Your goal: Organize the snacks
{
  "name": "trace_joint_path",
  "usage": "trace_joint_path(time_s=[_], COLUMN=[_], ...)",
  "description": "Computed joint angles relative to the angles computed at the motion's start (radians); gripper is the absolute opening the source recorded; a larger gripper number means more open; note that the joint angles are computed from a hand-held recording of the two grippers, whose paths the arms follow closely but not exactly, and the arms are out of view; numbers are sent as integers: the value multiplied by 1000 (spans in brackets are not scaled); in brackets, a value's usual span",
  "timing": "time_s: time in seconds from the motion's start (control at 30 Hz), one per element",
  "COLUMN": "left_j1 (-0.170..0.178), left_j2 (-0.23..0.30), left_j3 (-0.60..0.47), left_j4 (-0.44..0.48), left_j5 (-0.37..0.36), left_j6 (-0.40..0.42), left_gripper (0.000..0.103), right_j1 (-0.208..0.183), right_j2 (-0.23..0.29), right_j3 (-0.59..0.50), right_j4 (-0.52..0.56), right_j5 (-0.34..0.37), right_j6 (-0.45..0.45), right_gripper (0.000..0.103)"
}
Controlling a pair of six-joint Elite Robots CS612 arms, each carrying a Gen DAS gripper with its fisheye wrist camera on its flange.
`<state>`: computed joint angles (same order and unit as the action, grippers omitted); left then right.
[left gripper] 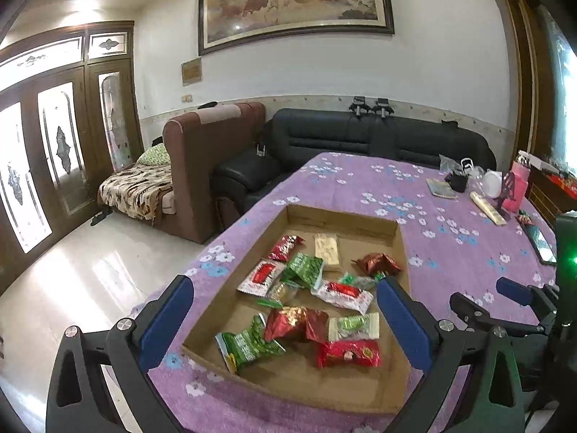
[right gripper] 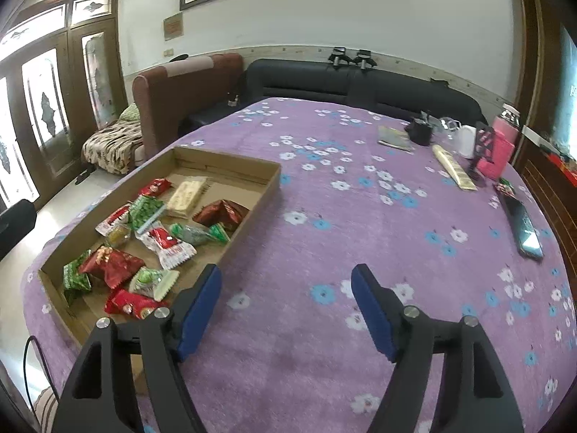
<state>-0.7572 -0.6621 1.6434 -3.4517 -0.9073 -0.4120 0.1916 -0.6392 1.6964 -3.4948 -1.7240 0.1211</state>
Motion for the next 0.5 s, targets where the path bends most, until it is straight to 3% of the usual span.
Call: trace_joint_path(time_s=[0.5], left_j1=[-9], left_j2=[-4], left_j3=[10], left_j4=[17], left_j5=[-4], left_j6=[-12], left_gripper=[102], right_j1=[3], right_j2=[-4], right_j3=[23], right_j4=[6], right_j5=[-31], right_j6=[21], right_gripper=[77])
